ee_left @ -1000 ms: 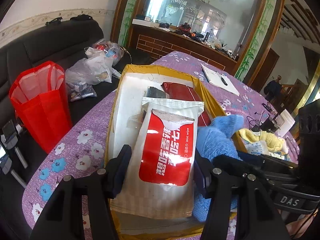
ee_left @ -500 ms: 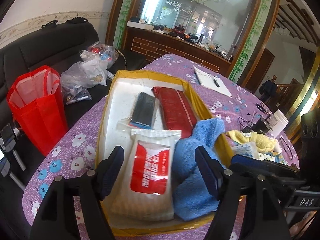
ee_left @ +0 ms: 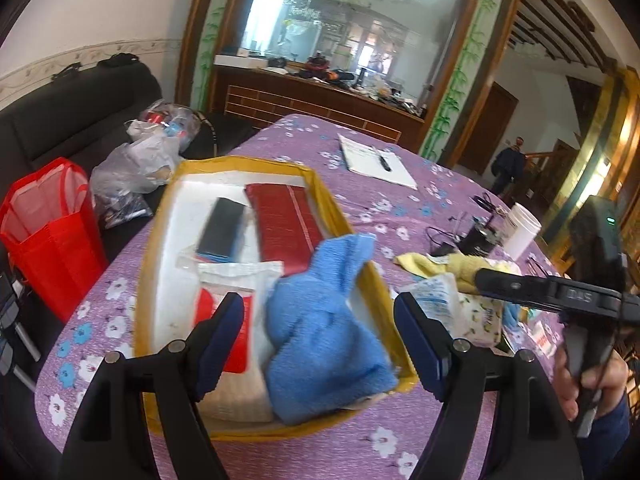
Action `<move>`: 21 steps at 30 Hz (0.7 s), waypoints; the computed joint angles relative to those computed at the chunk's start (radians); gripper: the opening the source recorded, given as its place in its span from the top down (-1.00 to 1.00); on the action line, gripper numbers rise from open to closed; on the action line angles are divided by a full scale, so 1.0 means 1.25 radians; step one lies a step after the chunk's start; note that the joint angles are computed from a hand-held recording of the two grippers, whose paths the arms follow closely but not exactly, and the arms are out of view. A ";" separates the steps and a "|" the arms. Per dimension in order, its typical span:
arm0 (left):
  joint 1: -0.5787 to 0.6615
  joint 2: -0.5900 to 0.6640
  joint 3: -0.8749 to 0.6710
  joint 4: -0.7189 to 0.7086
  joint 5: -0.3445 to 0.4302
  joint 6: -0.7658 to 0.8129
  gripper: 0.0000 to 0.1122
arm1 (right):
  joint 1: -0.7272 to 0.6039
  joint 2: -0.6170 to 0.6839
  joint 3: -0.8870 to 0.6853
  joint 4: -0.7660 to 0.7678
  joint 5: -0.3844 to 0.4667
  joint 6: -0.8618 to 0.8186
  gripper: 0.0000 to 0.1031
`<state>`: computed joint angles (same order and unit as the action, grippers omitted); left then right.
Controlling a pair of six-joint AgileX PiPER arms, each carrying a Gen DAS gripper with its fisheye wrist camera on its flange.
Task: Organize soft objects
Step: 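Grasp the white-blue printed packet with the right gripper and lift it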
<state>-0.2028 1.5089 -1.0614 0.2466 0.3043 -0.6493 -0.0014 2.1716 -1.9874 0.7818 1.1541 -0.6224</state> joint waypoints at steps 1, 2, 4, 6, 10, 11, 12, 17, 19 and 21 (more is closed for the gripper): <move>-0.007 0.002 -0.003 0.003 0.003 0.000 -0.37 | 0.006 0.011 -0.015 -0.016 0.001 0.010 -0.27; -0.013 0.005 -0.007 0.003 0.006 0.003 -0.37 | 0.013 0.018 -0.024 -0.028 0.001 0.015 -0.27; -0.022 0.006 -0.010 -0.006 0.011 0.019 -0.37 | 0.032 0.031 -0.045 -0.067 0.002 0.028 -0.27; -0.029 0.007 -0.013 -0.002 0.012 0.021 -0.37 | 0.058 0.044 -0.063 -0.111 -0.010 0.049 -0.27; -0.027 0.004 -0.008 -0.035 0.007 0.053 -0.37 | 0.136 0.042 -0.049 -0.277 -0.102 0.069 -0.27; -0.026 0.004 -0.007 -0.042 0.006 0.060 -0.37 | 0.148 0.032 -0.026 -0.302 -0.130 0.063 -0.27; -0.026 0.005 -0.007 -0.044 0.007 0.063 -0.37 | 0.156 0.023 -0.004 -0.322 -0.152 0.051 -0.22; -0.028 0.000 -0.003 -0.063 0.009 0.082 -0.37 | 0.150 -0.040 0.093 -0.383 -0.207 0.001 0.28; -0.030 -0.006 0.003 -0.072 0.004 0.090 -0.37 | 0.120 -0.075 0.141 -0.368 -0.226 -0.026 0.30; -0.036 -0.002 -0.002 -0.080 0.010 0.099 -0.37 | 0.083 -0.121 0.203 -0.311 -0.238 -0.082 0.34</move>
<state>-0.2475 1.5067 -1.0644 0.1462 0.3168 -0.5261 0.1023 2.0200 -1.7332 0.3928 0.8561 -0.7253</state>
